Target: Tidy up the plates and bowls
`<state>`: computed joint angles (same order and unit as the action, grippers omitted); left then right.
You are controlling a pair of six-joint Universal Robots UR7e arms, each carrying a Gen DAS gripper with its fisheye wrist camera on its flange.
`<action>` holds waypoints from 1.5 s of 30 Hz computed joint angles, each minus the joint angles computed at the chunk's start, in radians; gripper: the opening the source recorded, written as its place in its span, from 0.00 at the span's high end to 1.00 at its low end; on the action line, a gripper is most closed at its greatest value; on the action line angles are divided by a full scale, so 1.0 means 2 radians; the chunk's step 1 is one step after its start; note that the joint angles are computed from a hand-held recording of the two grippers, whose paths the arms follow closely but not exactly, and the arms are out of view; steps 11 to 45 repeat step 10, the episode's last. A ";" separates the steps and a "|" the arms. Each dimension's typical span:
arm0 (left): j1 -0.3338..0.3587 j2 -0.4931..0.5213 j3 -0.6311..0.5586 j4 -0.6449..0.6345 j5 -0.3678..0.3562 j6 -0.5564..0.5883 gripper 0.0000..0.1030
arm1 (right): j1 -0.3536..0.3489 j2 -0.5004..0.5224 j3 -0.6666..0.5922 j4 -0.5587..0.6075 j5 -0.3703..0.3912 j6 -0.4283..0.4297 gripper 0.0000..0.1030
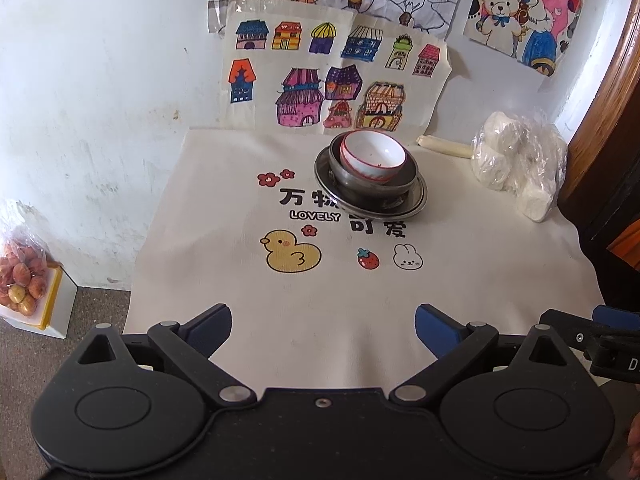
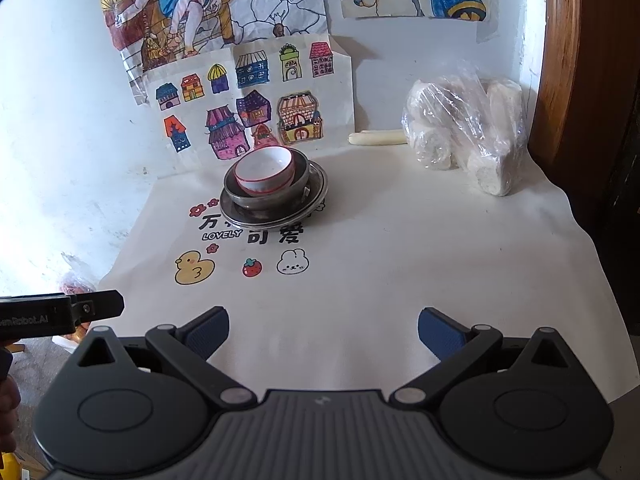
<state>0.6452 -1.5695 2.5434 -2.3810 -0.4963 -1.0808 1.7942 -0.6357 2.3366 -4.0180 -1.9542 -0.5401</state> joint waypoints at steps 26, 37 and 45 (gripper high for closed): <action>0.023 0.028 -0.012 -0.045 -0.011 0.040 0.05 | -0.007 0.001 -0.015 0.028 -0.005 0.007 0.00; 0.023 0.028 -0.012 -0.045 -0.011 0.040 0.05 | -0.007 0.001 -0.015 0.028 -0.005 0.007 0.00; 0.023 0.028 -0.012 -0.045 -0.011 0.040 0.05 | -0.007 0.001 -0.015 0.028 -0.005 0.007 0.00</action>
